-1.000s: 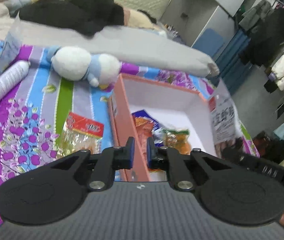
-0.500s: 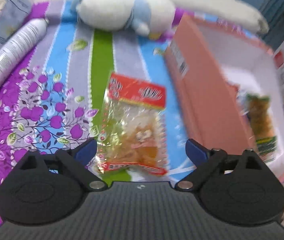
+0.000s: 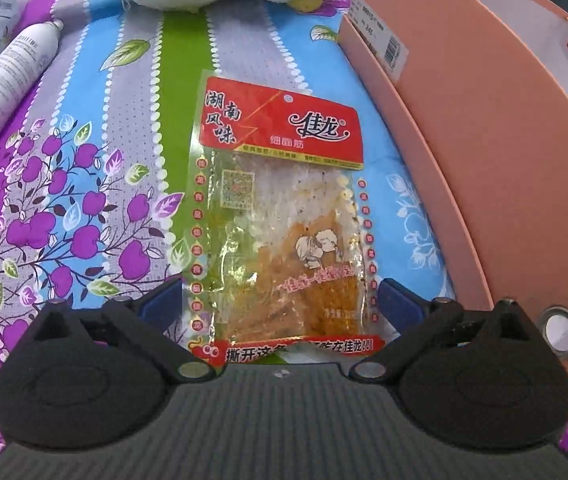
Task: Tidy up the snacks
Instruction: 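Carry both packs toward the pink box and hold them over it, then lower both packs into the pink box and open both tools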
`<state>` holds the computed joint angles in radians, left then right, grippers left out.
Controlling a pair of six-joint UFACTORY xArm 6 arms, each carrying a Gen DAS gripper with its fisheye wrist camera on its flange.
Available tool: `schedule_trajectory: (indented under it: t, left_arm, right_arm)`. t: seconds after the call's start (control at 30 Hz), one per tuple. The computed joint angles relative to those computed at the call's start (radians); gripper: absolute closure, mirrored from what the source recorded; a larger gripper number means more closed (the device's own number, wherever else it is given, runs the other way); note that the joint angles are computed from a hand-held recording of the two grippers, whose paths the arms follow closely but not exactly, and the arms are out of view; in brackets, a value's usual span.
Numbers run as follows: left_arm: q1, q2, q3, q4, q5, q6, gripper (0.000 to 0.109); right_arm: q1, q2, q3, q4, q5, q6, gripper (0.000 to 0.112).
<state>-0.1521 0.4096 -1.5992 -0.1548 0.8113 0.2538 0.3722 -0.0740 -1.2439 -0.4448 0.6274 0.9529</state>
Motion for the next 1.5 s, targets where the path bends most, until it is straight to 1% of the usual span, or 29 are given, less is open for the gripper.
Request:
schedule_trajectory:
  t: [0.13,0.2,0.23,0.33,0.4,0.5,0.67,0.87,1.07,1.23,1.3,1.37,1.43,1.47,1.5]
  left_arm:
    - [-0.012,-0.026,0.018,0.027,-0.014,-0.024,0.023]
    - [-0.009,-0.043,0.036,0.008,-0.025,-0.017,0.031]
    - [-0.006,-0.048,0.042,0.000,-0.027,-0.013,0.033]
    - [0.002,-0.065,0.048,-0.027,-0.019,-0.005,0.045]
    - [0.006,-0.076,0.050,-0.046,-0.012,-0.003,0.049]
    - [0.010,-0.110,0.070,-0.080,-0.030,0.007,0.050]
    - [0.012,-0.156,0.053,-0.128,-0.046,0.000,0.051]
    - [-0.005,-0.167,-0.059,-0.225,-0.048,0.000,0.050]
    - [-0.062,-0.085,-0.228,-0.320,0.009,0.020,0.049]
    - [-0.111,0.019,-0.352,-0.315,0.070,0.006,0.049]
    - [-0.126,0.056,-0.391,-0.302,0.094,-0.002,0.049]
    - [-0.140,0.057,-0.380,-0.295,0.097,-0.007,0.048]
    - [-0.142,0.068,-0.387,-0.296,0.101,0.001,0.045]
    - [-0.140,0.078,-0.397,-0.293,0.105,0.004,0.036]
    - [-0.140,0.086,-0.410,-0.287,0.113,0.000,0.024]
  right_arm:
    - [0.000,0.000,0.002,0.007,-0.004,-0.010,0.088]
    - [0.003,0.000,0.003,0.003,-0.004,-0.006,0.088]
    - [0.004,-0.001,0.003,-0.001,-0.001,-0.003,0.088]
    - [0.007,-0.009,0.007,-0.006,-0.001,0.005,0.088]
    - [0.009,-0.016,0.010,-0.017,-0.003,0.011,0.088]
    - [0.010,-0.027,0.014,-0.029,-0.005,0.023,0.088]
    - [0.012,-0.042,0.012,-0.054,-0.006,0.042,0.088]
    - [0.002,-0.052,0.012,-0.064,-0.015,0.049,0.088]
    - [-0.015,-0.050,0.017,-0.076,-0.023,0.066,0.088]
    - [-0.035,-0.029,0.008,-0.064,-0.023,0.053,0.088]
    - [-0.045,-0.015,0.004,-0.038,-0.025,0.032,0.087]
    - [-0.053,-0.007,0.004,-0.024,-0.028,0.027,0.086]
    - [-0.056,0.001,0.000,-0.021,-0.021,0.019,0.086]
    - [-0.057,0.003,0.000,-0.018,-0.022,0.012,0.086]
    - [-0.057,0.006,-0.002,-0.011,-0.017,0.006,0.083]
